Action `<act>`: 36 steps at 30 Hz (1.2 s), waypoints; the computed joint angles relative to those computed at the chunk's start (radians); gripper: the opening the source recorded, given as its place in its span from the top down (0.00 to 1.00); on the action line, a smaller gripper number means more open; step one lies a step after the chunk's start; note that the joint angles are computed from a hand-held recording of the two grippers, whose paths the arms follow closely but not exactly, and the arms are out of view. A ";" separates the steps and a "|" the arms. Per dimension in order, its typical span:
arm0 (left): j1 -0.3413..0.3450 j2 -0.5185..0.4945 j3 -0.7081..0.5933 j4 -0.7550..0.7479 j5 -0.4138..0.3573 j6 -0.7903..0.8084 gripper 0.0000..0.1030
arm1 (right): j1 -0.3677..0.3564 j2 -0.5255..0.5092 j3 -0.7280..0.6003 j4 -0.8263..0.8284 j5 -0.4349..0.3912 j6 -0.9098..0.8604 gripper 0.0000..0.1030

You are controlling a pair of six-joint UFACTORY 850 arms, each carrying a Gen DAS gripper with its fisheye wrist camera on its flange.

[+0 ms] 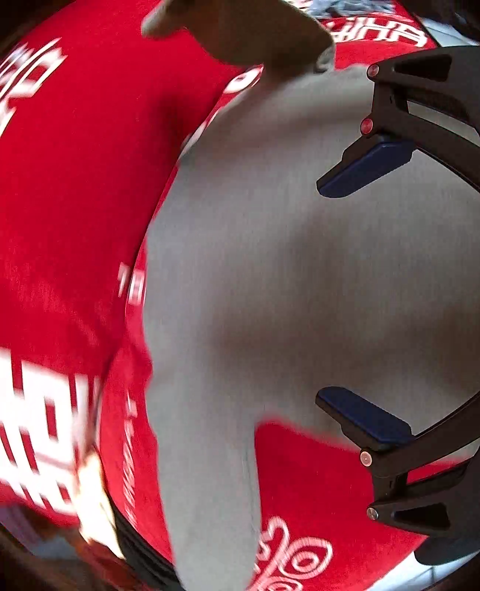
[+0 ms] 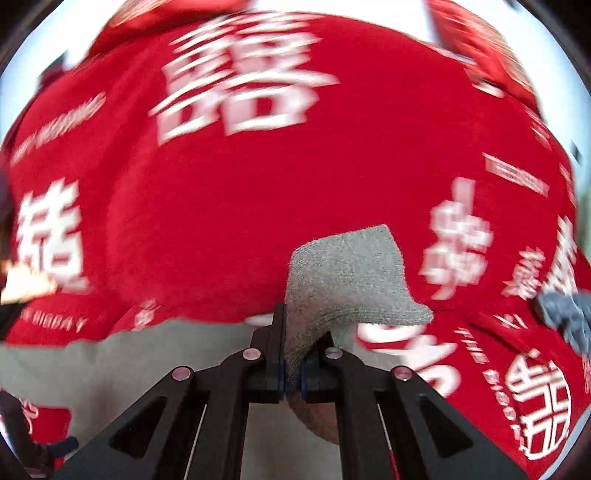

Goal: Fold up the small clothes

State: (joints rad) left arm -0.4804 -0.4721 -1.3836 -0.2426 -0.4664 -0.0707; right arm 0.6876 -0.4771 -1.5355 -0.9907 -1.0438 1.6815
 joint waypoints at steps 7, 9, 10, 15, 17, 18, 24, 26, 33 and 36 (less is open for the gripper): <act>0.121 0.027 0.104 -0.145 0.035 0.117 0.00 | 0.038 -0.398 -0.423 0.164 -0.052 -0.336 0.95; 0.143 0.034 0.128 -0.218 0.042 0.176 0.00 | 0.039 -0.457 -0.478 0.206 -0.066 -0.395 0.95; 0.151 0.036 0.138 -0.259 0.045 0.211 0.00 | 0.037 -0.473 -0.493 0.231 -0.063 -0.428 0.94; 0.177 0.055 0.174 -0.383 0.053 0.319 0.00 | 0.027 -0.466 -0.498 0.407 0.036 -0.618 0.52; 0.182 0.075 0.190 -0.398 0.072 0.327 0.00 | 0.038 -0.408 -0.442 0.409 0.125 -0.663 0.33; 0.184 0.086 0.200 -0.407 0.085 0.331 0.00 | 0.039 -0.384 -0.423 0.417 0.158 -0.692 0.31; 0.190 0.115 0.215 -0.331 0.097 0.224 0.00 | 0.052 -0.168 -0.184 0.339 0.323 -0.640 0.29; 0.168 0.109 0.195 -0.258 0.096 0.166 0.00 | 0.036 -0.055 -0.021 0.268 0.378 -0.491 0.24; 0.025 0.038 0.032 -0.310 0.053 0.298 0.00 | -0.080 0.123 0.322 0.263 0.309 -0.215 0.23; -0.045 -0.094 -0.145 -0.146 0.005 0.176 0.00 | -0.133 0.121 0.372 0.326 0.343 -0.220 0.23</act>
State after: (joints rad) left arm -0.5253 -0.5657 -1.5285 -0.3887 -0.4611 0.1057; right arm 0.5544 -0.3564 -1.1639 -0.6643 -0.7004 1.4613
